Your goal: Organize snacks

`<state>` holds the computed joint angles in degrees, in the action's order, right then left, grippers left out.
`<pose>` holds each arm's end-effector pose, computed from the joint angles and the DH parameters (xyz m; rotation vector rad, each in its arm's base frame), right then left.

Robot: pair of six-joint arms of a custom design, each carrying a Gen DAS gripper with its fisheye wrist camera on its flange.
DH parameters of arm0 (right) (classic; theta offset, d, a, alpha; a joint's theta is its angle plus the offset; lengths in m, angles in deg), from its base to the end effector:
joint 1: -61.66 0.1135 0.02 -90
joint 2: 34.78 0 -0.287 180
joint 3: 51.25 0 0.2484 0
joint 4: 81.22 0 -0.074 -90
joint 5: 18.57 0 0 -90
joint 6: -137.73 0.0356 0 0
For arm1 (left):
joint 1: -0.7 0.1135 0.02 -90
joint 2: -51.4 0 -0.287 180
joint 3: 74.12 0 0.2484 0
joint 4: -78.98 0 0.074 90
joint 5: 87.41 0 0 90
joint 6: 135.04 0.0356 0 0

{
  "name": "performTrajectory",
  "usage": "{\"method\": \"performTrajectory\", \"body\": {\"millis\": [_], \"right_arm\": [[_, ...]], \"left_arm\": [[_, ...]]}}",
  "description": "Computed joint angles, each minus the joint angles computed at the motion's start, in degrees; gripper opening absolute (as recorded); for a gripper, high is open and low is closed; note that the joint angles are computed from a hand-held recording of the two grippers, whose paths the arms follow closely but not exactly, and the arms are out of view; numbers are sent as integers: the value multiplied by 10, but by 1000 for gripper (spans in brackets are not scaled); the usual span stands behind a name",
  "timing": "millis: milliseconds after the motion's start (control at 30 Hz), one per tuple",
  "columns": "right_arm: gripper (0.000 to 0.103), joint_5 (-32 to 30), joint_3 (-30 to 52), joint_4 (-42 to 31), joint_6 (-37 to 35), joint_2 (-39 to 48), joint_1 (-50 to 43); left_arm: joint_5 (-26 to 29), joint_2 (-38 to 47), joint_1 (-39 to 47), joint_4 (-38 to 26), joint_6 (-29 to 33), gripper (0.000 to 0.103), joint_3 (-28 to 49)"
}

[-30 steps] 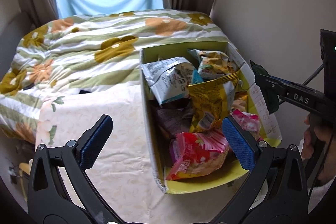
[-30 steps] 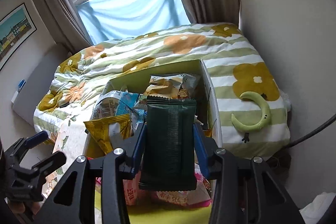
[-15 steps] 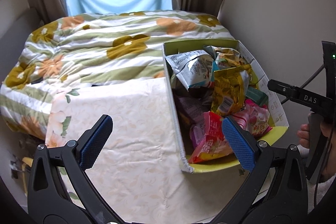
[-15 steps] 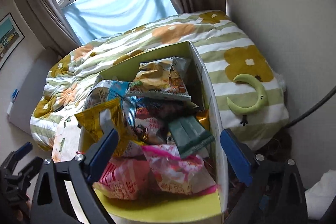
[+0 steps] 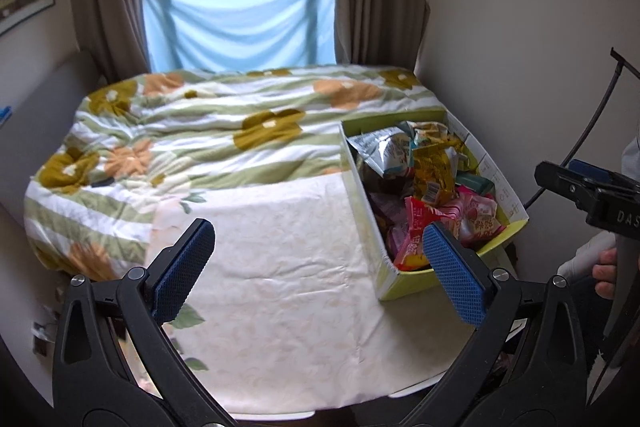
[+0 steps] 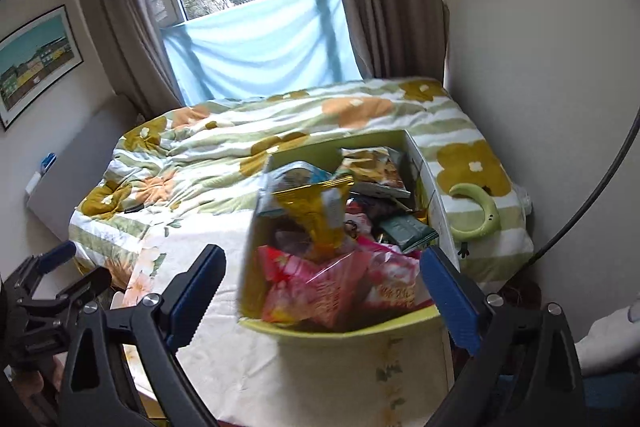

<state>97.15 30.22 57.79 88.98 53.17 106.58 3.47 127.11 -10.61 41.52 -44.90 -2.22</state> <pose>0.2433 0.2208 0.2941 0.1305 2.3038 0.2278 0.2739 -0.0553 0.3028 0.2368 2.2816 -0.1186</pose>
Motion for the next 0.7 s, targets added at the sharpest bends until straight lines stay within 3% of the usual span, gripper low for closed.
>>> {"method": "performTrajectory", "body": {"millis": [267, 500, 700], "right_arm": [[97, 159, 79, -148, 111, 21, 160], [97, 215, 101, -225, 215, 41, 230], [97, 233, 117, -252, 254, 56, 257]], "left_arm": [[9, -172, 54, -61, 45, 103, -60], [71, -242, 109, -100, 63, 103, -82], [84, -265, 125, -109, 71, 103, -90]]}}
